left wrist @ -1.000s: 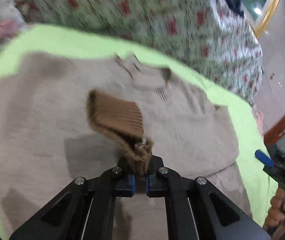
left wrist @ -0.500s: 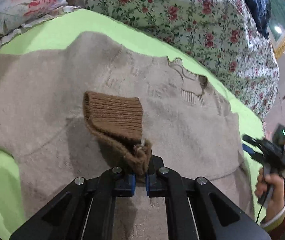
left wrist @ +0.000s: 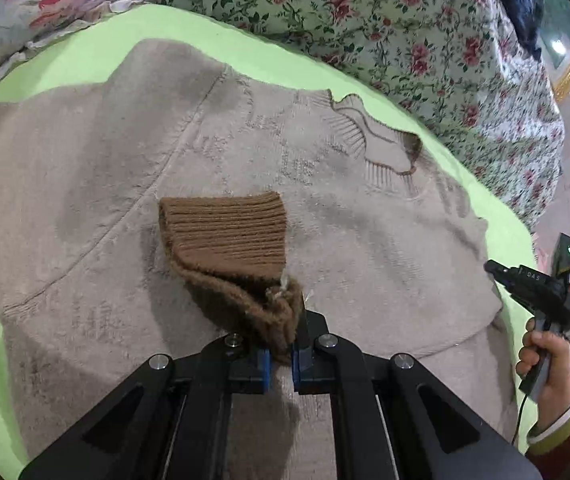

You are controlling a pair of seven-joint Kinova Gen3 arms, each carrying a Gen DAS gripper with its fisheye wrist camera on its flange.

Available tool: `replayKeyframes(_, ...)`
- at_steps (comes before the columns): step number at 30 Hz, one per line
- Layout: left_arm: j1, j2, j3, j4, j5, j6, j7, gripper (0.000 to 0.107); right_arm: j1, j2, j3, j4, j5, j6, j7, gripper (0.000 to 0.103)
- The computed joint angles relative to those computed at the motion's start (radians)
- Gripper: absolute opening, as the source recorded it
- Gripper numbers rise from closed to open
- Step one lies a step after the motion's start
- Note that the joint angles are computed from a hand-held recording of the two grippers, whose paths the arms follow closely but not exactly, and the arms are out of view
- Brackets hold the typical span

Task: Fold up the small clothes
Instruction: 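Carry the cuff across the sweater body with the right gripper and release, then grasp the other sleeve near its cuff with the left gripper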

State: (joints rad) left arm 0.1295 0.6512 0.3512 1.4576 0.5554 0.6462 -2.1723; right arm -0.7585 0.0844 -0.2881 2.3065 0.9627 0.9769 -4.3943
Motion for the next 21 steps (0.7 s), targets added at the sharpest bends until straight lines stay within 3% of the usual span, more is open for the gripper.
replayKeyframes(2, 0.009, -0.001, -0.006, -0.001, -0.009, -0.001, 0.0, 0.006, -0.087, 0.006, 0.018, -0.025, 0.024, 0.07, -0.022, 0.017)
replayKeyframes(4, 0.024, -0.002, -0.017, -0.006, -0.023, -0.001, 0.014, 0.006, -0.112, 0.012, -0.02, -0.035, 0.102, 0.079, -0.076, 0.019)
replayKeyframes(6, 0.02, -0.004, -0.014, -0.006, -0.025, 0.002, 0.015, 0.007, -0.064, 0.044, -0.069, -0.042, 0.169, 0.024, -0.085, 0.031)
replayKeyframes(8, 0.01, -0.005, -0.011, -0.005, -0.022, 0.011, 0.015, 0.009, -0.024, 0.069, -0.077, -0.044, 0.178, -0.041, -0.063, 0.032)
replayKeyframes(11, -0.03, -0.022, -0.002, 0.023, -0.006, 0.024, -0.017, 0.011, -0.092, 0.065, -0.007, -0.002, 0.146, -0.076, -0.147, 0.028)
replayKeyframes(13, -0.055, -0.034, -0.002, 0.039, 0.009, 0.033, -0.034, 0.016, -0.133, 0.043, -0.012, 0.012, 0.114, -0.035, -0.212, 0.028)
replayKeyframes(16, -0.131, -0.089, 0.006, 0.112, 0.079, 0.021, -0.081, 0.021, -0.171, 0.042, -0.06, -0.036, 0.059, 0.071, -0.212, 0.034)
replayKeyframes(18, -0.176, -0.131, 0.007, 0.168, 0.126, -0.004, -0.127, 0.026, -0.201, 0.059, -0.064, -0.061, 0.091, 0.101, -0.229, 0.052)
replayKeyframes(21, -0.227, -0.195, -0.029, 0.236, 0.172, -0.03, -0.168, 0.045, -0.239, 0.1, -0.069, -0.124, 0.134, 0.134, -0.203, 0.059)
